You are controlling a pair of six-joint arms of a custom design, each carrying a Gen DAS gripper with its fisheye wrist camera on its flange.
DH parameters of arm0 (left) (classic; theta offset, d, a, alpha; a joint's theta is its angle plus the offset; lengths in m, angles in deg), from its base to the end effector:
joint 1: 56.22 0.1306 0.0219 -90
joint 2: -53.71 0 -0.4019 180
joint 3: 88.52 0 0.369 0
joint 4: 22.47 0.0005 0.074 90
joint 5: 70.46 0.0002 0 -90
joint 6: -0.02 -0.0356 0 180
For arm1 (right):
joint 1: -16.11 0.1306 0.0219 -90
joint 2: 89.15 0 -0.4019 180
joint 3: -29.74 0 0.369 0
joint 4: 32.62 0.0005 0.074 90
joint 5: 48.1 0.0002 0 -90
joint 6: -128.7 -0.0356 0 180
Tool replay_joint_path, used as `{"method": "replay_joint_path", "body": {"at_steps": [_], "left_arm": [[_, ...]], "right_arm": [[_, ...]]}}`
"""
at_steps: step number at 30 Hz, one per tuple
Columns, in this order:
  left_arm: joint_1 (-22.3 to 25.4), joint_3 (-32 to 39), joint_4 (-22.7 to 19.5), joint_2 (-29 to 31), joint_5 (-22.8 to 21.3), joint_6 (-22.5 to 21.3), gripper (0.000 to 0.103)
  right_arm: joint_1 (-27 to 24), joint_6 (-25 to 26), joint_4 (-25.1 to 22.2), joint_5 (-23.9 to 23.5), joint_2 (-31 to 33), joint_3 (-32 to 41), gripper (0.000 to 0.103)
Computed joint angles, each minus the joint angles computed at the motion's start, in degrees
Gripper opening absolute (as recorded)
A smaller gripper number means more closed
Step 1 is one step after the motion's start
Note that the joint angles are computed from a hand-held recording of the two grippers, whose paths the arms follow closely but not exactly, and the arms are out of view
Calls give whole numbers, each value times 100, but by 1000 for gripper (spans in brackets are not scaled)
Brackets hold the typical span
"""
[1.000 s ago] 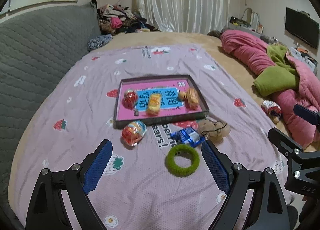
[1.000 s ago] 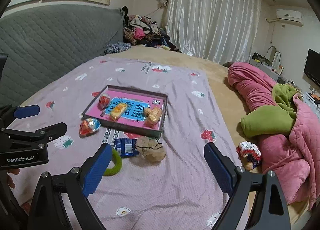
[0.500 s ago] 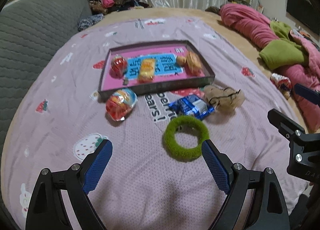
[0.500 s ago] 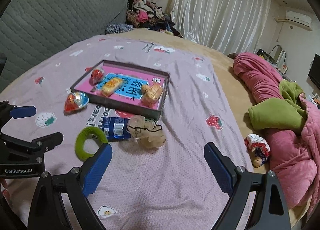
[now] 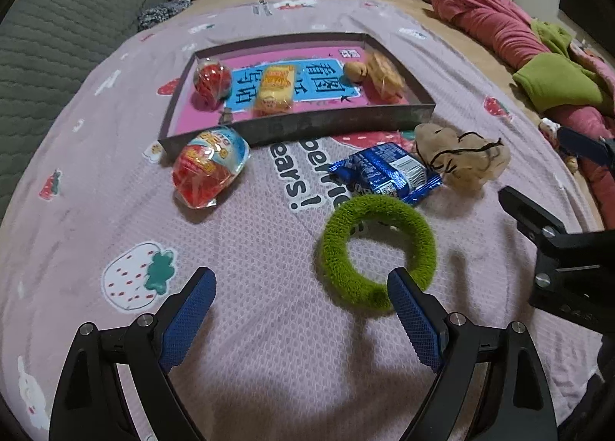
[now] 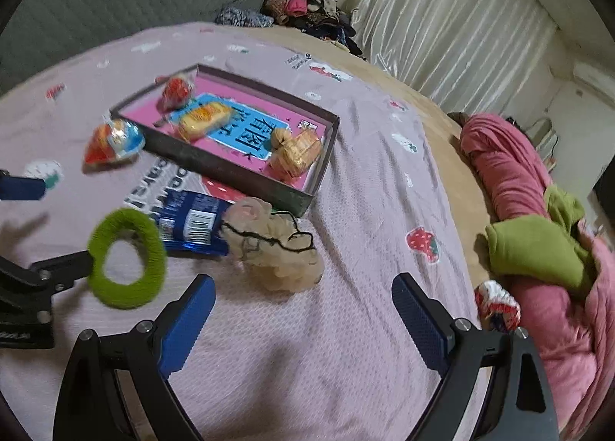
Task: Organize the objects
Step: 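Grasp the green fuzzy ring with the left tool while the right grasps the beige bag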
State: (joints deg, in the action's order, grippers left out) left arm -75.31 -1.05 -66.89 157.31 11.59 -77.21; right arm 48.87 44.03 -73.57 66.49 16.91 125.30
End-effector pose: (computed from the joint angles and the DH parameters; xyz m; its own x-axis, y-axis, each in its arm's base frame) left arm 0.4970 -0.1673 0.3235 -0.8599 0.0660 -0.5061 0.0713 0.9974 0.0088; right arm 0.4809 0.2913 0.3663 -0.6294 -0.5054 -0.5903 -0.3339 0.8618 -0.3819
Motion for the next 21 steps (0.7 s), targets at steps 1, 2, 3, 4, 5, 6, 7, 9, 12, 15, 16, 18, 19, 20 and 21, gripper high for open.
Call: {"method": "replay_joint_path", "body": {"at_steps": [1, 2, 3, 4, 5, 6, 7, 9, 12, 15, 16, 18, 19, 20, 21], "left_arm": [[4, 42, -11, 62, 22, -3, 91], [12, 57, -11, 95, 39, -11, 91], [20, 104, -22, 170, 44, 16, 91], [30, 125, -24, 206, 58, 30, 91], [57, 161, -16, 272, 118, 76, 91], [76, 186, -16, 314, 172, 108, 91], [89, 207, -15, 353, 215, 136, 91], [112, 259, 0, 445, 304, 166, 91], [155, 316, 7, 570, 496, 211, 85], [189, 342, 18, 645, 662, 244, 72], [179, 345, 37, 651, 636, 214, 67], [160, 353, 82, 646, 658, 150, 57], [162, 361, 81, 647, 692, 146, 51], [168, 357, 100, 641, 753, 133, 41], [171, 336, 136, 621, 791, 97, 35]], "right_arm": [[-8, 106, 29, 69, 94, 59, 93], [-10, 164, 40, 132, 159, 104, 93], [-12, 225, 15, 215, 251, 179, 93], [-16, 314, 22, 337, 366, 258, 93], [-17, 368, 63, 409, 434, 294, 93], [-28, 399, 55, 426, 508, 350, 93], [-46, 413, 44, 411, 585, 412, 93], [-93, 385, 66, 275, 689, 497, 90], [-207, 170, -65, -193, 816, 654, 64], [-354, -160, -335, -838, 1001, 880, 50], [-369, -158, -320, -895, 1031, 883, 50], [-370, -162, -242, -983, 1023, 817, 44], [-371, -193, -208, -1037, 1010, 790, 42], [-376, -241, -130, -1094, 969, 723, 37], [-372, -291, -62, -1139, 915, 654, 33]]}}
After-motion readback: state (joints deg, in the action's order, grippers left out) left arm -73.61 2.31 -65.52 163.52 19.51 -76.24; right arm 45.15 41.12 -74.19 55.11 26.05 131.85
